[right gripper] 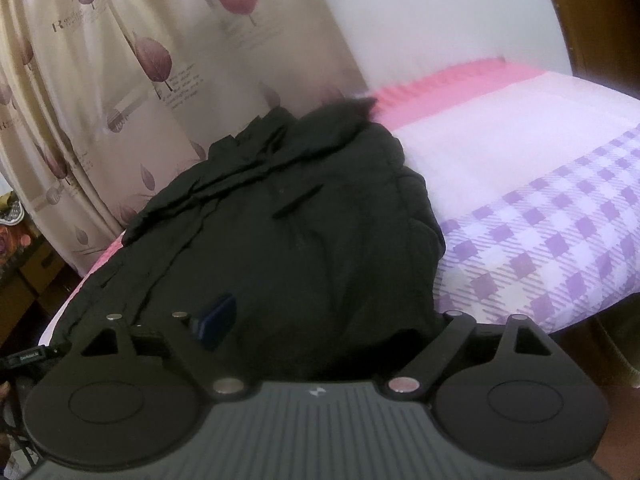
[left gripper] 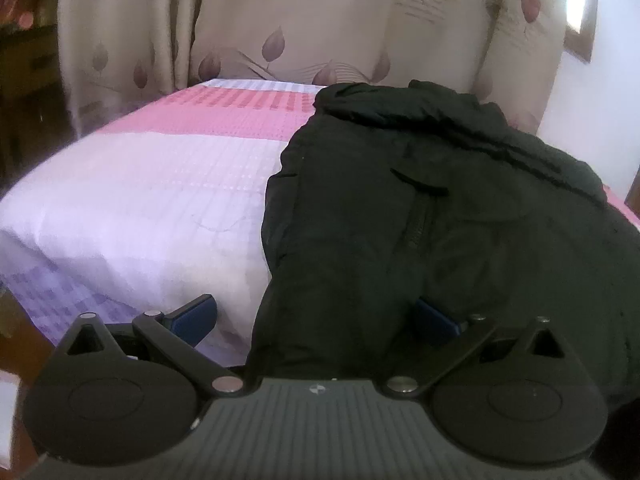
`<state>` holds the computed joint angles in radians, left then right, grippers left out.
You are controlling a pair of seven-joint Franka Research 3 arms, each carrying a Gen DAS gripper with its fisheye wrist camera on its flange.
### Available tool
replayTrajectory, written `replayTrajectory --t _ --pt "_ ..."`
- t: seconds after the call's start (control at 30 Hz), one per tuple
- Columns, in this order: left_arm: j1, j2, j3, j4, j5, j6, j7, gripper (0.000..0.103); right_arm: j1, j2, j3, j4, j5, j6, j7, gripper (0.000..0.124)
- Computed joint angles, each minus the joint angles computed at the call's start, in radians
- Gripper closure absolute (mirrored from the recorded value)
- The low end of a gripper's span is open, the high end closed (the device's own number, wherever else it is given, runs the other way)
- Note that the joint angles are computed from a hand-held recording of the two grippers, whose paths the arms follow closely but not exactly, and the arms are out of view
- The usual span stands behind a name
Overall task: Fold large clothes
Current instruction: 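Release the collar and withdraw both grippers from the flattened jacket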
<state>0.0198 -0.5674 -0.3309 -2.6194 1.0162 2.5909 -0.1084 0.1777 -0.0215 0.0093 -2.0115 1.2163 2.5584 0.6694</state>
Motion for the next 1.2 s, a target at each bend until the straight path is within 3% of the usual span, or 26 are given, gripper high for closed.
replayTrajectory --t 0.43,0.77,0.9,1.2 --pt "-0.015 0.007 0.0 0.01 0.005 -0.029 0.032 0.0 -0.002 -0.003 -0.004 -0.004 0.022 -0.007 0.002 0.036" --pt "0.001 -0.001 0.002 -0.009 0.035 0.018 -0.004 0.0 -0.008 -0.001 -0.002 -0.016 0.103 -0.003 -0.066 0.034" --pt "0.004 0.0 -0.005 -0.008 0.047 0.014 -0.006 0.0 0.001 -0.011 0.001 -0.035 0.177 0.031 -0.142 0.022" --pt "0.001 -0.002 -0.003 -0.011 0.06 0.015 -0.016 0.0 -0.003 -0.014 -0.008 -0.048 0.198 0.003 -0.138 0.022"
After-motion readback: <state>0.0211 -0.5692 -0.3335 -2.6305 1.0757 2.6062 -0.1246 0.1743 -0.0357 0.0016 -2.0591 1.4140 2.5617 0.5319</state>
